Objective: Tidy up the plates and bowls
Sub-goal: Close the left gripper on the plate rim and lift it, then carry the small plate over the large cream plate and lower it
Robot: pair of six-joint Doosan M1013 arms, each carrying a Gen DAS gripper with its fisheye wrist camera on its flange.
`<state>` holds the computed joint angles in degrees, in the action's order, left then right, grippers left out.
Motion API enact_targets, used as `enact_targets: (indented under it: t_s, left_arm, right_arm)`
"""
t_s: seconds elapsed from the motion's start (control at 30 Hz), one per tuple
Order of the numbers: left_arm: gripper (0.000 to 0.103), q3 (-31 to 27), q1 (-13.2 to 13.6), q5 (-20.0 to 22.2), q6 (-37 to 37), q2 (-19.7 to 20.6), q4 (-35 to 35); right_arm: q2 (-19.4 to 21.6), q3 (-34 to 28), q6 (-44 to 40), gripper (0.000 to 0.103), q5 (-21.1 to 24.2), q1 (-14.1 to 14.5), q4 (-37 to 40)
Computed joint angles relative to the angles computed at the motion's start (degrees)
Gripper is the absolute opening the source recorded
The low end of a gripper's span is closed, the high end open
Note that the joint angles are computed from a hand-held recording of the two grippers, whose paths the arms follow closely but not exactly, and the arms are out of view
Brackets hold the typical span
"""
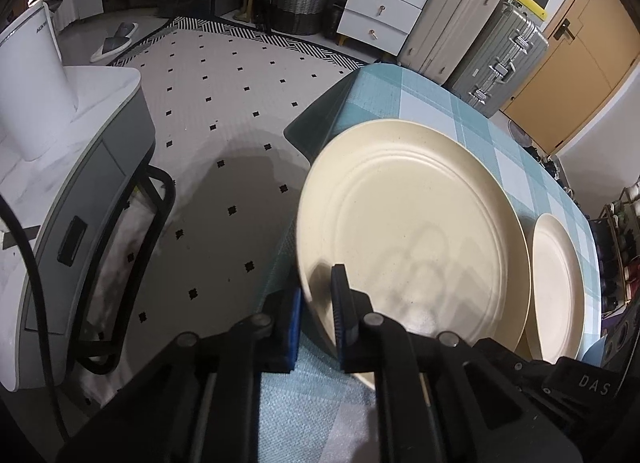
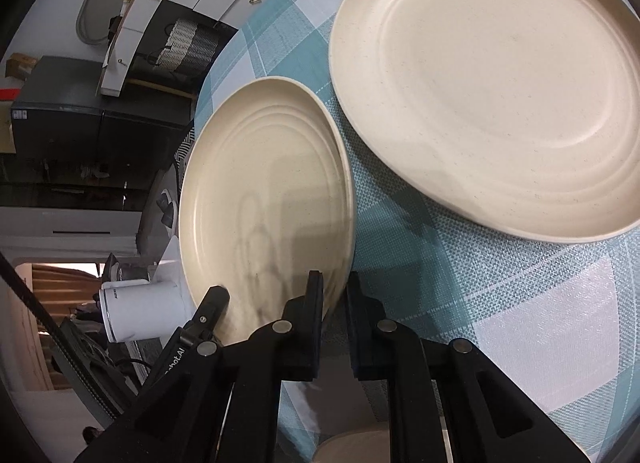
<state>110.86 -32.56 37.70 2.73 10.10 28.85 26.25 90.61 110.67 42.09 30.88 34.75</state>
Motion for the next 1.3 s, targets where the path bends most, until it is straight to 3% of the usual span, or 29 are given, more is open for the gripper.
enact_targets:
  t_s: [0.47, 0.83, 1.1, 1.3]
  left_arm:
    - [0.010, 0.16, -2.10, 1.97, -2.29, -0.85, 1.95]
    - [0.010, 0.36, -3.98, 3.84, -4.11, -2.80, 3.01]
    - [0.010, -0.09, -6.71, 6.38, -5.45, -4.33, 4.11]
    - [0.010, -0.16, -10.20, 8.56, -8.36, -5.66, 5.28]
  right_arm:
    - [-0.68, 0.40, -0.95, 0.010, 1.89, 0.00, -1.13]
    - [-3.43, 2.27, -2.16, 0.010, 1.51, 0.05, -1.53]
    - [-6.58, 4.41, -1.87, 0.010, 0.94, 0.31, -2.40]
    - [-10.09, 7.36, -2.00, 0.010, 0.69, -0.09, -3.07]
